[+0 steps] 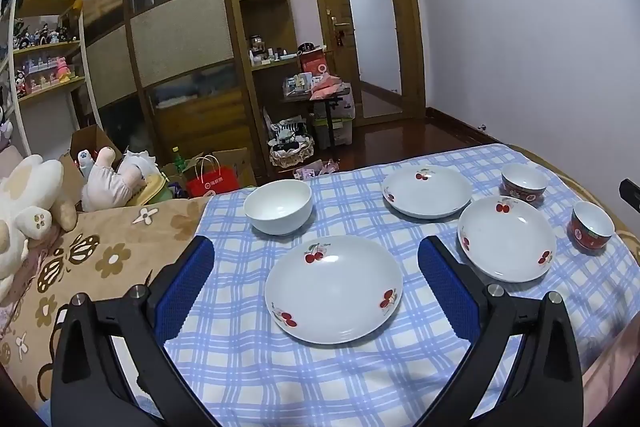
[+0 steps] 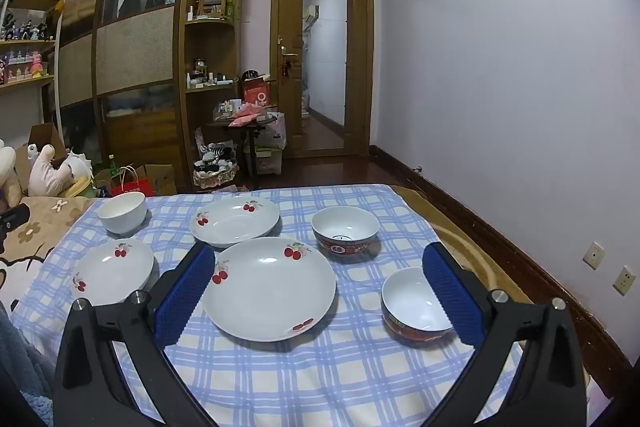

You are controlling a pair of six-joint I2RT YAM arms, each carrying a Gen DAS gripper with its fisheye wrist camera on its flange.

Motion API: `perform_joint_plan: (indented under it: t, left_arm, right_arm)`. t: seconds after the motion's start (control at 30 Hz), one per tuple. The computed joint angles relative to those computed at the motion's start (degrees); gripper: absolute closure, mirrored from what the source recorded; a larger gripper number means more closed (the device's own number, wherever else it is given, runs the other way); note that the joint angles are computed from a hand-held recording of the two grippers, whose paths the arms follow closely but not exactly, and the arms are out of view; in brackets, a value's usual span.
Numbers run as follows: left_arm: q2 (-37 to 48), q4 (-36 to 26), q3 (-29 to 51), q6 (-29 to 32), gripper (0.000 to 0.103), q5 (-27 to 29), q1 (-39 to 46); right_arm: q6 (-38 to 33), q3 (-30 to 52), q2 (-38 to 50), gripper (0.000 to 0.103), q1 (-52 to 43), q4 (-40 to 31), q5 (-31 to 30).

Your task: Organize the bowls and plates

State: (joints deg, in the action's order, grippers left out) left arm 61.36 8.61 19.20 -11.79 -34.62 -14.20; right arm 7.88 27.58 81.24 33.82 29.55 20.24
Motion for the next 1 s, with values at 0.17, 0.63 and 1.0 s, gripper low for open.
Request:
perform_joint_plan:
  t: [0.17, 0.63, 1.0]
  left_arm:
    - [-0.21, -0.32, 0.05, -0.07, 0.003, -0.07, -0.05]
    - [-0.16, -0.54, 0.15, -0.21, 0.003, -0.30, -0.18]
    - [-0.09, -0.41, 0.14, -0.18, 0.003, -0.09, -0.09]
  right_arm:
    - [-0.07, 0.00, 0.14, 0.000, -0.01, 0.10, 0.03]
    - [-0.09, 0.08, 0.46, 0.000, 0.10, 0.29, 0.34]
    - [-0.16, 0.12, 0.60, 0.000, 0.12, 0.35, 0.39]
